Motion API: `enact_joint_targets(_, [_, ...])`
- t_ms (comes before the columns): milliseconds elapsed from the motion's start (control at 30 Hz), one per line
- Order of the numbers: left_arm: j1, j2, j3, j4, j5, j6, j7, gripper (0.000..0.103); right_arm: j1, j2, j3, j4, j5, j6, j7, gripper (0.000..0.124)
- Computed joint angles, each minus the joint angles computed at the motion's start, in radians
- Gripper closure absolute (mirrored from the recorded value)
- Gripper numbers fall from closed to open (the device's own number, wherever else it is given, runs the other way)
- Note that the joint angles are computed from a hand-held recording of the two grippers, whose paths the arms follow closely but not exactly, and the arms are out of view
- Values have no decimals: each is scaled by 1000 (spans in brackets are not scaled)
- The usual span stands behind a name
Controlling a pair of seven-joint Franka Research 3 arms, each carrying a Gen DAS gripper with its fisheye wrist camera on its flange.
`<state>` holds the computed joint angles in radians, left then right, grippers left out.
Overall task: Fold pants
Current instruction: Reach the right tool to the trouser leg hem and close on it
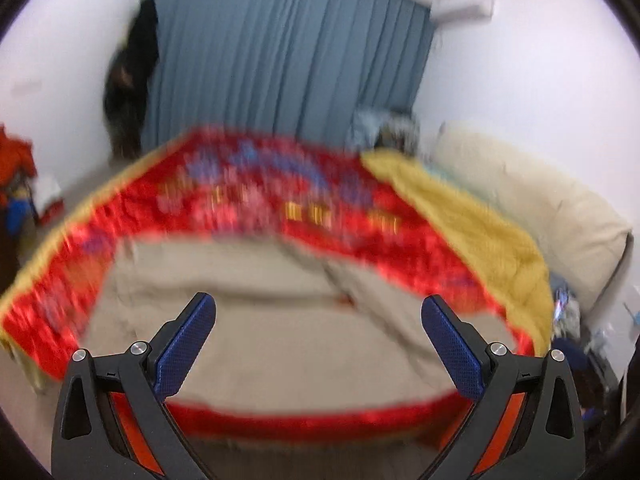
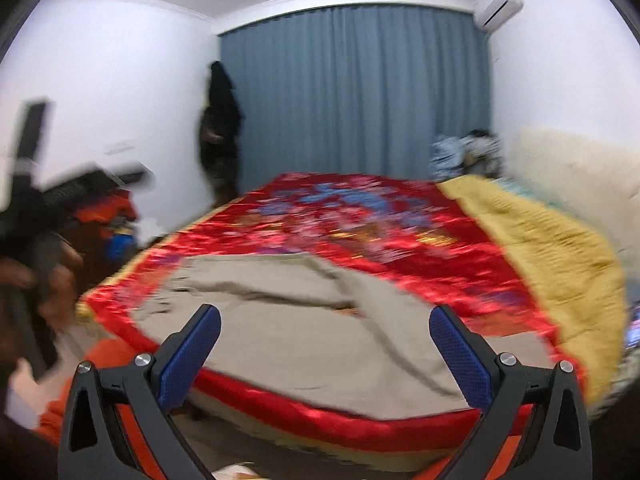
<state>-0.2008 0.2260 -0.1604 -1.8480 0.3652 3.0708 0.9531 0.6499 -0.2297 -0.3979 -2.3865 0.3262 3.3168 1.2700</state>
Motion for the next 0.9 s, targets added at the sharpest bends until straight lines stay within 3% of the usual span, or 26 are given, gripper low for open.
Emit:
enact_joint_targets(33, [-1,13,3,3,32,-24,-34,0,55,6,-52,-1,-4,5,0,21])
enact_joint_targets(67, [-30,28,41,12,135,-57,-135,0,135,12,-134,-4,-14,3,1,21])
enact_joint_targets(100, [-89,36,106,16,184,-86,-186,0,197,20,-201,0,-17,-14,3,21])
enact_joint_targets(133, [-120,49,136,27,209,-126,-204,0,244,34,-256,9,-1,-43,-4,21])
enact_joint_targets(200, [-97,70,105,41,213,-177,-191,0,272,73,-306,37,42,-125,-22,21])
enact_joint_targets(267, [-65,99,57,67,170,-213,-143,0,169,115,-246,49,0,-199,22,21])
enact_joint_targets(367, [-17,131,7,85,81,-202,-76,0,22,194,-204,104,-150,-260,110,21])
enact_joint_targets(433, [-12,154,3,100,49,-194,-66,0,-44,292,-209,193,-129,-323,42,21])
enact_joint_targets(500, [-8,173,-4,119,19,-209,-51,0,-121,421,-203,327,-187,-475,-3,21])
enact_joint_targets(533, [-8,186,-7,134,6,-223,-42,0,-150,459,-185,369,-169,-510,-59,25])
enact_joint_targets(567, [-11,195,-5,143,0,-234,-37,0,-207,497,-133,410,-97,-539,-175,33])
enact_joint_targets(633, [-20,206,0,155,-5,-249,-35,0,-314,561,-33,487,-35,-605,-283,45])
enact_joint_targets(800, [-29,223,7,170,-13,-290,-24,0,-346,718,-23,635,-196,-692,-222,65])
enact_joint_targets(833, [-32,226,12,172,-10,-297,-27,0,-370,743,-6,670,-207,-718,-231,79])
enact_joint_targets(867, [-33,223,14,167,-9,-300,-29,0,-403,761,21,702,-199,-745,-246,103])
enact_joint_targets(900, [-33,223,16,165,-7,-303,-32,0,-429,764,43,721,-196,-764,-255,116])
